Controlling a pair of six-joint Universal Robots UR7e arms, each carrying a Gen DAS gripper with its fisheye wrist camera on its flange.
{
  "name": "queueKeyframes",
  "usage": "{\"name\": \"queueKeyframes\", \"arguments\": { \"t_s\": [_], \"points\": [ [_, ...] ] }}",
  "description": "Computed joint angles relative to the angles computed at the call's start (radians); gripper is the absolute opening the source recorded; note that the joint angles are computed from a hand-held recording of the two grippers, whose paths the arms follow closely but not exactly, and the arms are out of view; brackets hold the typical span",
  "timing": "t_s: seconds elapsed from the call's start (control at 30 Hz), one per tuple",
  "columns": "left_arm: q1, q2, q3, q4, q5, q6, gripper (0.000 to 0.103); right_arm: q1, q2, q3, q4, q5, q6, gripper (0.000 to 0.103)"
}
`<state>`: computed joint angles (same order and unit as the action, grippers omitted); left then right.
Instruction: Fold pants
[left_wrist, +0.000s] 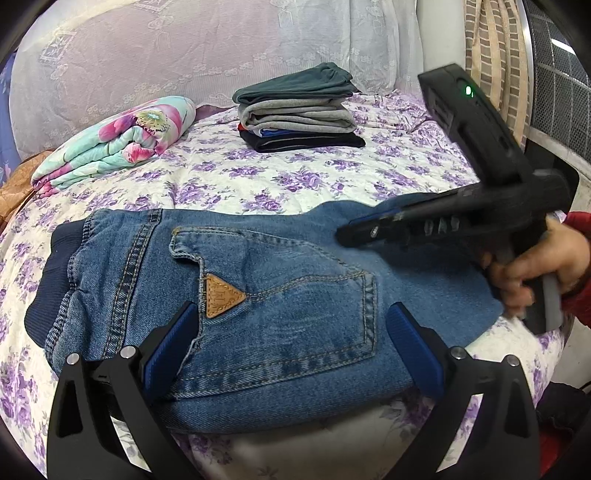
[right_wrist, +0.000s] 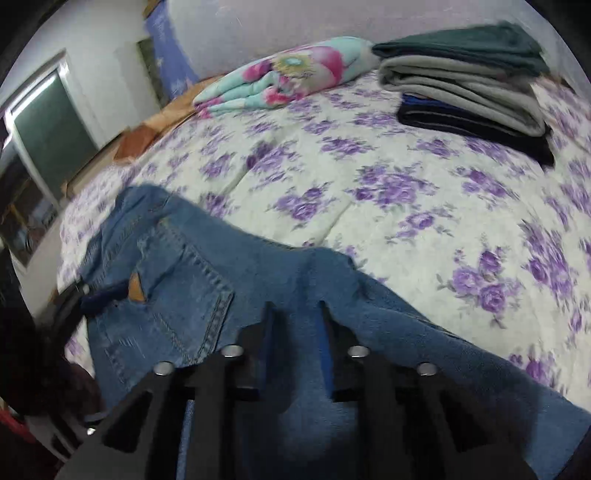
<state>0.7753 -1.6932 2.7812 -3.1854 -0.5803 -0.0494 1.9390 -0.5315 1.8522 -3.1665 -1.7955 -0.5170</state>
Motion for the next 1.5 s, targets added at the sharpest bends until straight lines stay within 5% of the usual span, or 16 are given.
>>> {"name": "queueKeyframes", "arguments": {
  "t_s": [0.07,0.2,0.3,0.53,0.67,0.73,0.8,1.0,1.13,1.17,1.2,1.27,1.37,1.43,1.5],
  "points": [
    [0.005,-0.002,0.0,-0.008,-0.005,0.007,0.098,0.012,-0.034,0.052,-0.09,0.021,0.0,0.023],
    [0.003,-0.007,0.002,-0.005,-0.005,0.005,0.098,0.041,-0.068,0.118,-0.203,-0.002,-0.057,0.056],
    [0.004,-0.007,0.002,-0.004,-0.005,0.006,0.098,0.027,-0.008,0.067,-0.176,-0.098,-0.056,0.058],
    [0.008,-0.012,0.001,-0.006,-0.006,0.014,0.098,0.007,-0.074,0.131,-0.252,0.027,-0.003,0.058],
    [0.009,-0.013,0.001,-0.007,-0.007,0.016,0.098,-0.014,-0.132,0.239,-0.353,0.034,-0.013,0.081],
    [0.012,-0.014,0.0,-0.008,-0.008,0.02,0.098,-0.053,-0.115,0.249,-0.345,0.0,0.001,0.081],
    [0.009,-0.012,0.002,-0.01,-0.007,0.019,0.098,-0.108,-0.091,0.242,-0.334,0.05,-0.01,0.081],
    [0.011,-0.011,0.001,-0.01,-0.007,0.023,0.098,-0.121,-0.188,0.335,-0.421,0.144,0.047,0.081],
    [0.012,-0.011,0.001,-0.01,-0.008,0.023,0.098,-0.18,-0.245,0.365,-0.502,0.003,0.061,0.089],
    [0.013,-0.011,0.0,-0.011,-0.008,0.025,0.098,-0.206,-0.258,0.363,-0.489,-0.005,0.082,0.084],
    [0.012,-0.011,0.001,-0.011,-0.008,0.025,0.098,-0.256,-0.295,0.375,-0.469,0.028,0.115,0.061],
    [0.011,-0.011,0.001,-0.011,-0.008,0.024,0.098,-0.326,-0.359,0.417,-0.479,0.111,0.141,0.052],
    [0.01,-0.011,0.002,-0.012,-0.007,0.023,0.098,-0.322,-0.397,0.482,-0.721,0.008,0.154,0.066],
    [0.011,-0.012,0.002,-0.011,-0.008,0.024,0.098,-0.32,-0.414,0.505,-0.796,0.005,0.136,0.066],
    [0.011,-0.012,0.002,-0.011,-0.008,0.024,0.098,-0.324,-0.446,0.532,-0.791,0.047,0.13,0.081]
  ]
}}
